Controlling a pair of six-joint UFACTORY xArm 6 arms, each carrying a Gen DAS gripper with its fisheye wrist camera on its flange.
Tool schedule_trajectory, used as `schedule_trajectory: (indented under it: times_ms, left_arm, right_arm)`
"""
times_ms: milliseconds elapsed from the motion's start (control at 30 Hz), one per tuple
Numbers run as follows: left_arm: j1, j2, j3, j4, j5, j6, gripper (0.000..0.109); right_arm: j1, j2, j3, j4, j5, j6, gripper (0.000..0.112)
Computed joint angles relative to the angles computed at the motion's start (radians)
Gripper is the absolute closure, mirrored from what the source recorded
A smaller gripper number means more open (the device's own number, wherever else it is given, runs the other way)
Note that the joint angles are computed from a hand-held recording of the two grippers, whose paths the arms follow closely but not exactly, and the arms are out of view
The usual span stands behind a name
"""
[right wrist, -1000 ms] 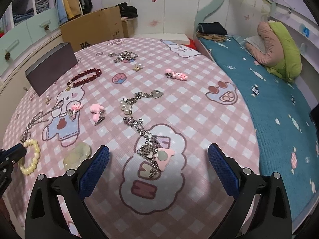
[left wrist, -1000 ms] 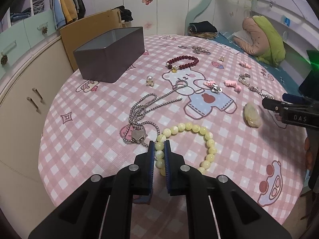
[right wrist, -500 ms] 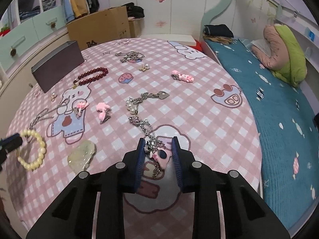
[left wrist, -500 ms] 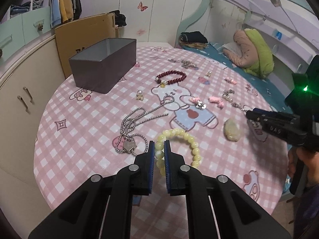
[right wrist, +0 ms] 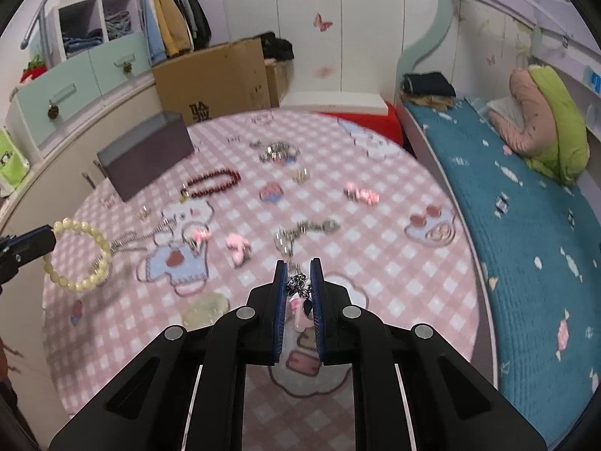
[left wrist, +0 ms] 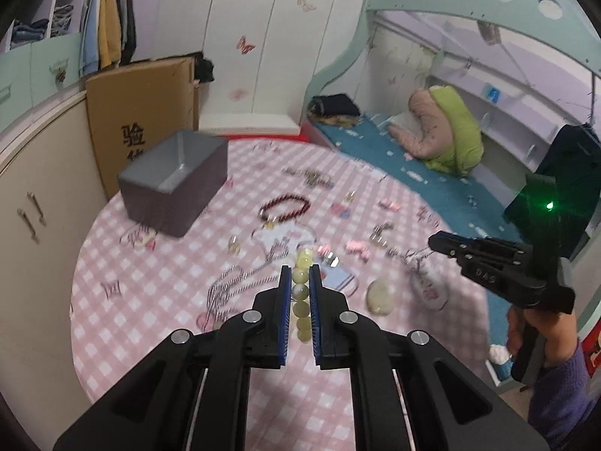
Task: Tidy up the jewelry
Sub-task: 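Carry the bracelet and chain to the grey metal box with both tools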
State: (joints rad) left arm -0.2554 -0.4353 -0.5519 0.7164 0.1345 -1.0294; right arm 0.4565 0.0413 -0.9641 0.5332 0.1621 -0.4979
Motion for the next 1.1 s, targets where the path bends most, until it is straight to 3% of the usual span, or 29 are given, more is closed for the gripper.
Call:
schedule_trajectory:
  times_ms: [333,567,833,1000,1100]
  left_arm:
    - [0.027,0.001,-0.107,-0.092,-0.004,0.192,0.101]
    - [0.079,0.050,-0.187,-0.381,-0.004,0.488,0.101]
    - [0.168,0.160,-0.301,-0.591,0.029,0.671,0.101]
    - [0.226,0.288,-0.389,-0.674,0.089,0.731,0.101]
    - [0.255,0.351,-0.424,-0.661,0.121,0.726,0.101]
  right_arm:
    - [0.025,-0.014,-0.118,0.045,0.045,-0.076,0.099]
    - [0.048,0.043,-0.280,0.040,0.104,-0.075,0.099]
    - [0.085,0.226,-0.595,-0.039,0.210,0.008,0.099]
    - [0.118,0.423,-0.896,-0.114,0.336,0.098,0.099]
    - [0.138,0.562,-1.098,-0.154,0.424,0.152,0.099]
